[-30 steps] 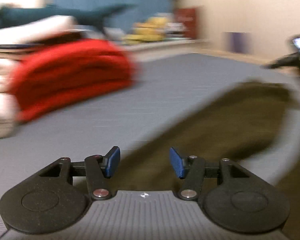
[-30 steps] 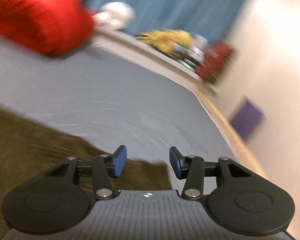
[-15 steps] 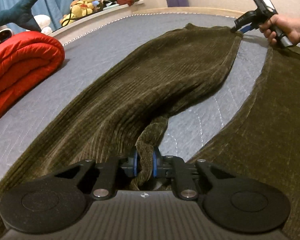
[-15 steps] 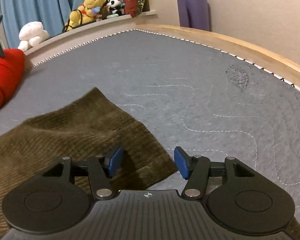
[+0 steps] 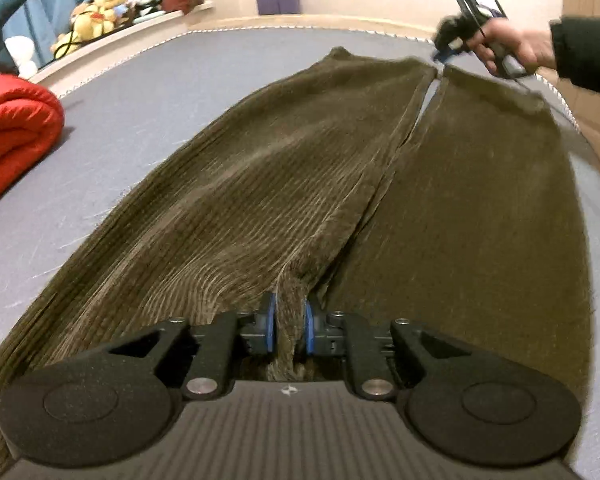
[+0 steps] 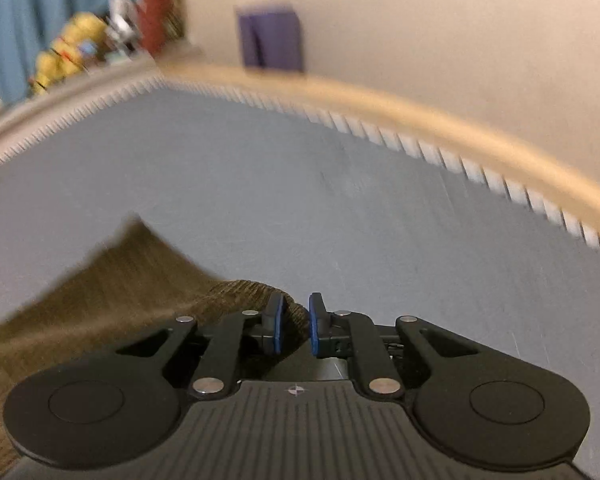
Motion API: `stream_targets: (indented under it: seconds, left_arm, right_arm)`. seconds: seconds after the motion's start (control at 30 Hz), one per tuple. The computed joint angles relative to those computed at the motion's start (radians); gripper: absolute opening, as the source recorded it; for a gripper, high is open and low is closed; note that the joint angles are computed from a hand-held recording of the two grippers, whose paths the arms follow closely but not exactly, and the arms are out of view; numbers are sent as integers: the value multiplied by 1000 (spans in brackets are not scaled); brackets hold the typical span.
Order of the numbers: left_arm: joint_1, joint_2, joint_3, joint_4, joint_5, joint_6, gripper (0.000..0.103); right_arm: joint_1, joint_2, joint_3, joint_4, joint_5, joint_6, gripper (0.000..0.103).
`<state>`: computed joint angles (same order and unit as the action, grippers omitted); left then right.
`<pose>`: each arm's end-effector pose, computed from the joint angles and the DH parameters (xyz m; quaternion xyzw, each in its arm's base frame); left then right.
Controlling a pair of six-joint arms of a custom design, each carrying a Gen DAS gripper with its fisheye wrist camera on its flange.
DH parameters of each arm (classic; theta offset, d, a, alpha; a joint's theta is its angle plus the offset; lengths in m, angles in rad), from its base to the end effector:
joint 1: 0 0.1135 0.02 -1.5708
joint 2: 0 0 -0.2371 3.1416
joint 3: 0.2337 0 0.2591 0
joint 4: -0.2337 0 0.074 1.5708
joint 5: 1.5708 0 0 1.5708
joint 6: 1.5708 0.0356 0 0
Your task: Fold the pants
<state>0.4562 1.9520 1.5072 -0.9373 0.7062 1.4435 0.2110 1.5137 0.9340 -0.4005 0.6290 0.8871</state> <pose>0.3518 0.1469 0.1800 0.4713 0.8072 -0.1284 0.3314 0.3050 0.0439 0.1770 0.3867 0.8284 -0.1080 0.3905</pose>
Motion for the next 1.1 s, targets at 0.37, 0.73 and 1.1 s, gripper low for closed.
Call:
stream_targets:
  seconds: [0.37, 0.73, 1.1]
  left_arm:
    - [352, -108, 318, -455, 276, -211, 45]
    - [728, -307, 75, -446, 435, -83, 73]
    - [626, -284, -37, -145, 250, -309, 76]
  right_arm:
    - [559, -363, 68, -97, 414, -179, 64]
    - [1156, -31, 349, 236, 632, -455, 89]
    - [1151, 321, 623, 55, 355, -110, 99]
